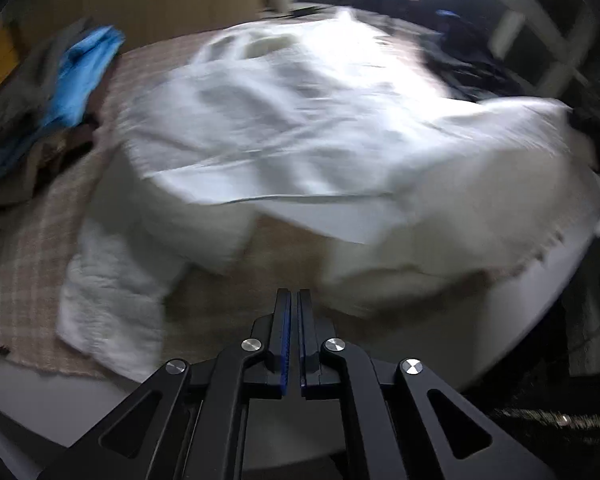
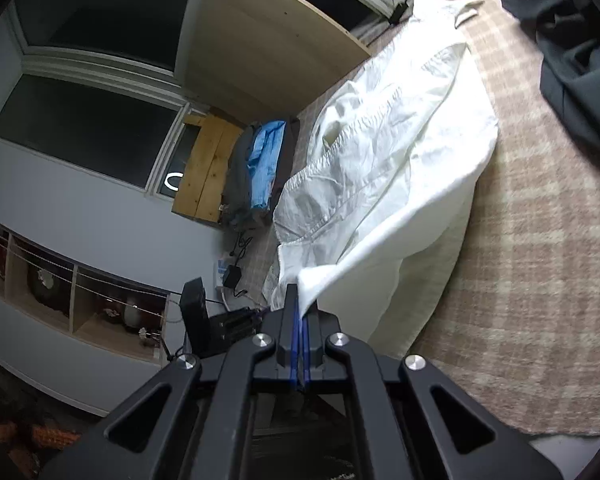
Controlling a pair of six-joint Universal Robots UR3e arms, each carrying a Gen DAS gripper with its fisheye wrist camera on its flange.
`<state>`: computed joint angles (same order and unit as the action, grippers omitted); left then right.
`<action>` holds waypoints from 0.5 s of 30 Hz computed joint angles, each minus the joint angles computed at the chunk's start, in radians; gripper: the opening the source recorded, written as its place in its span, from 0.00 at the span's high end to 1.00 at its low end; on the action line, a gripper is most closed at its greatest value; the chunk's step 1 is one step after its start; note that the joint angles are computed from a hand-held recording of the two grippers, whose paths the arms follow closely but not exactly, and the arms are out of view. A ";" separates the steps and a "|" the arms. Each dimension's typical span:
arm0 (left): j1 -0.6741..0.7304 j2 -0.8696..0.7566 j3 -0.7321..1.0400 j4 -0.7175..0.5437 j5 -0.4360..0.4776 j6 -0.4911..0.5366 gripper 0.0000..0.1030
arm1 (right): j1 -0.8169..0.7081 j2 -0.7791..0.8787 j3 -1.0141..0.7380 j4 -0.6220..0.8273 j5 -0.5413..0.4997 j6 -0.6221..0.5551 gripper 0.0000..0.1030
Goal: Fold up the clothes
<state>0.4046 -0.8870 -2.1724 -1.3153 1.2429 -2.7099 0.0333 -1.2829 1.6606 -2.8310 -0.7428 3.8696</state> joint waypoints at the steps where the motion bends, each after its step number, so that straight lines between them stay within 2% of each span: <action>1: -0.021 0.026 -0.001 -0.018 -0.028 0.004 0.81 | -0.001 0.014 -0.013 -0.006 0.003 0.011 0.99; 2: -0.075 0.021 0.006 0.000 -0.045 -0.020 0.76 | -0.001 0.024 -0.029 -0.005 0.002 0.017 0.99; 4: -0.223 -0.031 0.022 0.103 -0.041 -0.110 0.60 | 0.002 0.036 -0.062 0.008 -0.006 0.023 0.99; 5: -0.302 -0.061 0.028 0.170 -0.019 -0.150 0.58 | 0.005 0.041 -0.080 0.018 -0.010 0.024 0.99; 6: -0.399 -0.119 0.042 0.262 0.028 -0.205 0.52 | 0.008 0.045 -0.104 0.040 -0.017 0.018 0.99; 8: -0.566 -0.244 0.102 0.392 0.155 -0.310 0.49 | 0.020 0.051 -0.161 0.106 -0.044 -0.003 0.99; 10: -0.687 -0.341 0.222 0.397 0.273 -0.414 0.49 | 0.030 0.053 -0.212 0.179 -0.070 -0.027 0.99; 12: -0.731 -0.350 0.285 0.407 0.307 -0.427 0.48 | 0.038 0.056 -0.256 0.245 -0.083 -0.048 0.99; 14: -0.769 -0.360 0.340 0.417 0.352 -0.390 0.43 | 0.042 0.062 -0.294 0.308 -0.086 -0.069 0.99; 15: -0.789 -0.370 0.364 0.430 0.382 -0.361 0.37 | 0.043 0.065 -0.310 0.339 -0.087 -0.077 0.99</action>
